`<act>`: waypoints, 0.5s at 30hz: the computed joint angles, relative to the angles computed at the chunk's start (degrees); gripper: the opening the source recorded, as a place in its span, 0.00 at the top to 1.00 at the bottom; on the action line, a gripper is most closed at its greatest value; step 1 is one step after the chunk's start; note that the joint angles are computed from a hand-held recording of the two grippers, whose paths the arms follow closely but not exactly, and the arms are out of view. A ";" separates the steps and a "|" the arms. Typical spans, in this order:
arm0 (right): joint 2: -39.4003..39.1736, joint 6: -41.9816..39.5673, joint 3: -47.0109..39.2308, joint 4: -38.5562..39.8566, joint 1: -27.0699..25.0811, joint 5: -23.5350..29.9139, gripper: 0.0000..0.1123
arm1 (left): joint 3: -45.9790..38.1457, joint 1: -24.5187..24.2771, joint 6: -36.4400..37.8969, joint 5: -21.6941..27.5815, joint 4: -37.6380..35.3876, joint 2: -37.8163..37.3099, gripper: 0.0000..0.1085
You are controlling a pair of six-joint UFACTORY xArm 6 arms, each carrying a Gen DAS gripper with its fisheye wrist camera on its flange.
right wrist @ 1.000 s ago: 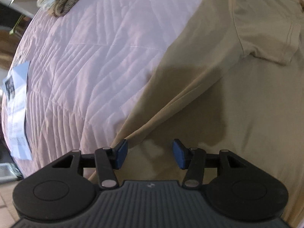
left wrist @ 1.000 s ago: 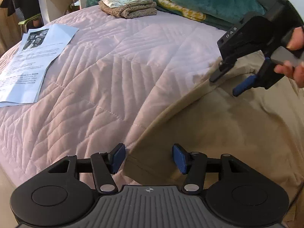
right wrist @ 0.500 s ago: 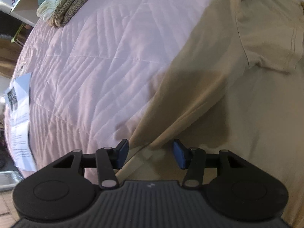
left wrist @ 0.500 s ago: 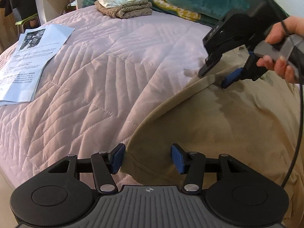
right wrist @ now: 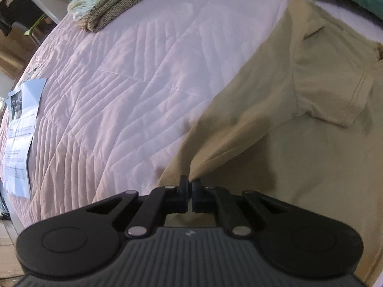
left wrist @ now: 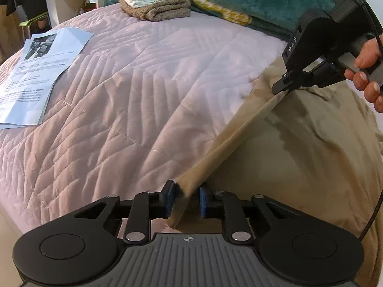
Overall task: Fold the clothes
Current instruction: 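Fold the held shirt side over the body with the right gripper, then release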
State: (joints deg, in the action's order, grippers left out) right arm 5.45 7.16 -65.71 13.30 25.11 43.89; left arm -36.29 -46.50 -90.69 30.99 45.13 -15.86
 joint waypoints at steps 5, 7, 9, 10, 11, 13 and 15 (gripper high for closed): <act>-3.85 -3.63 2.79 0.92 -2.33 0.96 0.97 | -1.17 -2.79 2.96 -2.28 -0.15 0.06 0.81; -5.66 -4.93 4.11 1.01 -3.58 1.49 0.97 | -2.17 -4.42 5.84 -3.59 -1.28 0.92 0.81; -7.48 -5.78 5.82 0.33 -4.74 1.78 0.97 | -3.27 -6.01 8.95 -4.90 -2.62 1.90 0.81; -8.09 -6.13 6.64 0.22 -5.45 1.88 0.97 | -3.62 -6.67 11.43 -6.01 -4.67 2.74 0.81; -8.63 -6.51 7.51 0.24 -6.23 2.19 0.97 | -3.82 -7.29 14.80 -7.36 -7.95 3.82 0.81; -9.40 -7.19 9.27 0.01 -7.76 3.15 0.97 | -4.45 -8.79 21.63 -8.60 -14.36 5.71 0.81; -9.40 -8.81 10.72 -0.54 -8.87 4.11 0.96 | -5.59 -10.51 26.82 -6.63 -18.35 6.81 0.81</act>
State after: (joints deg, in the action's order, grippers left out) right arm -3.95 -1.66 -54.99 12.76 16.24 48.00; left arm -41.88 -57.01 -63.88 24.36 26.78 -9.04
